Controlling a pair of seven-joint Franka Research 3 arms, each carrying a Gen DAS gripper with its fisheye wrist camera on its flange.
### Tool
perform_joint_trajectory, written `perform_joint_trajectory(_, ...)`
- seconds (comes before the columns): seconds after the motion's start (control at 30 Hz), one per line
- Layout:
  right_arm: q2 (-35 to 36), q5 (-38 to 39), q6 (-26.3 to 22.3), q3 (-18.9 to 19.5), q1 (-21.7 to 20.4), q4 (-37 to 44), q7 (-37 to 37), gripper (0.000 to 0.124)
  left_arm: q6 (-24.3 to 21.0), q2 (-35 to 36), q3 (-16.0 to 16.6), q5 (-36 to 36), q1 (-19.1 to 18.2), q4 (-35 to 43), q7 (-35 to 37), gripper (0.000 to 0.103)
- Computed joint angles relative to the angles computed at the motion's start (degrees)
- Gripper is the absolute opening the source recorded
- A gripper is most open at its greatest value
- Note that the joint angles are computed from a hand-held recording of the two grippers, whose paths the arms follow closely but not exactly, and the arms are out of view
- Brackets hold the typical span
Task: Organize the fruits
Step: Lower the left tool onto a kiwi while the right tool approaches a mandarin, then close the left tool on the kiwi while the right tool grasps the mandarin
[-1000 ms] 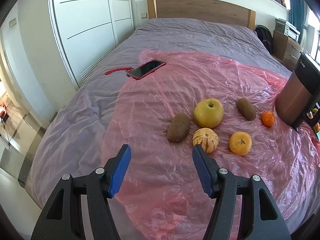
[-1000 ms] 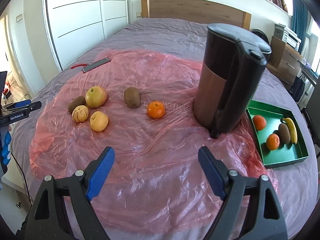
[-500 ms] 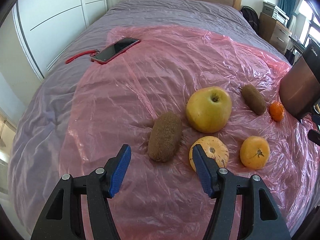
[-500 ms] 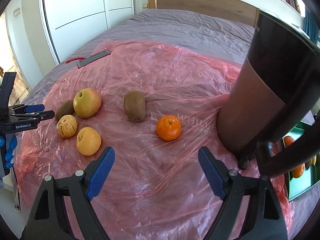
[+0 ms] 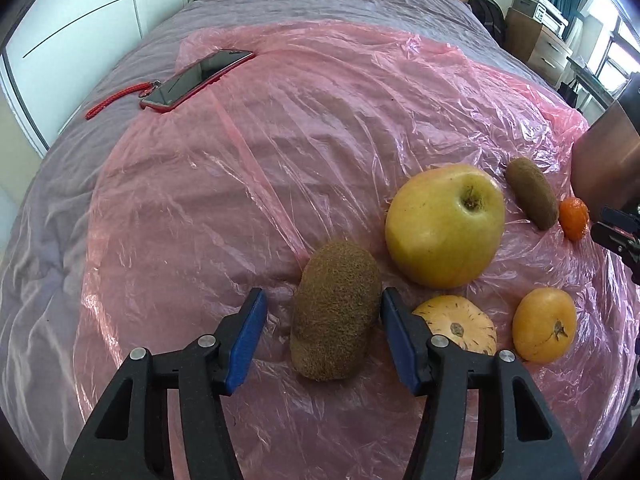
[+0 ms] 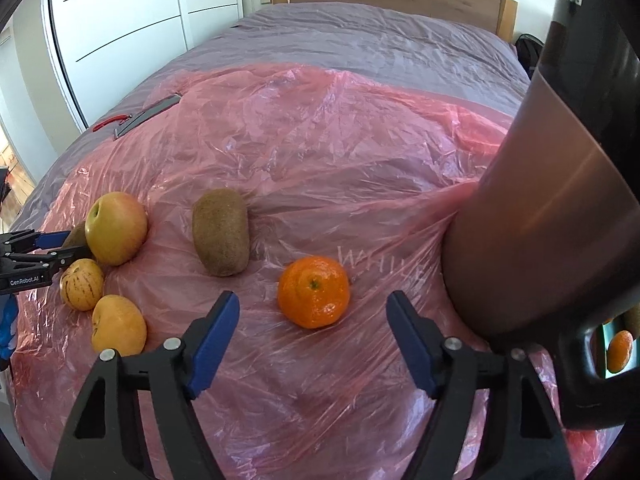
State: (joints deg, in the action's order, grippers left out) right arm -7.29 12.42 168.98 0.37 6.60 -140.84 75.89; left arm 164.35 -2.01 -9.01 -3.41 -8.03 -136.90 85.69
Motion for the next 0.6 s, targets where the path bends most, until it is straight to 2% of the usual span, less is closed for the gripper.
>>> perform_joint_trajectory(0.07, 1.2, -0.2, 0.1, 0.0, -0.1, 0.7, 0.3, 0.079, 0.3, 0.1, 0.1, -1.7, -0.2, 0.0, 1.9, 0.051)
perform_joint_trajectory(0.13, 2.2, 0.9, 0.1, -0.3, 0.3, 1.4, -0.7, 0.064, 0.4, 0.4, 0.1, -4.1, -0.4, 0.2, 4.1, 0.049)
perform_joint_trajectory(0.17, 2.5, 1.3, 0.1, -0.4, 0.5, 1.5, -1.1, 0.061, 0.5, 0.4, 0.1, -5.3, -0.5, 0.2, 5.2, 0.048)
perform_joint_trajectory(0.33, 4.1, 3.5, 0.1, -0.7, 0.9, 2.7, -3.3, 0.020, 0.1, 0.7, 0.0, -11.3, -0.7, 0.5, 10.6, 0.043)
perform_joint_trajectory(0.47, 5.5, 7.0, -1.1, -0.9, 1.2, 4.1, -6.7, 0.013, -0.3, 1.3, -0.4, -10.3, -0.5, 0.8, 10.5, 0.039)
perform_joint_trajectory(0.6, 6.4, 9.2, -1.8, -0.8, 1.2, 4.7, -8.9, 0.011, -0.2, 1.7, -0.7, -10.6, -0.3, 0.9, 11.6, 0.037)
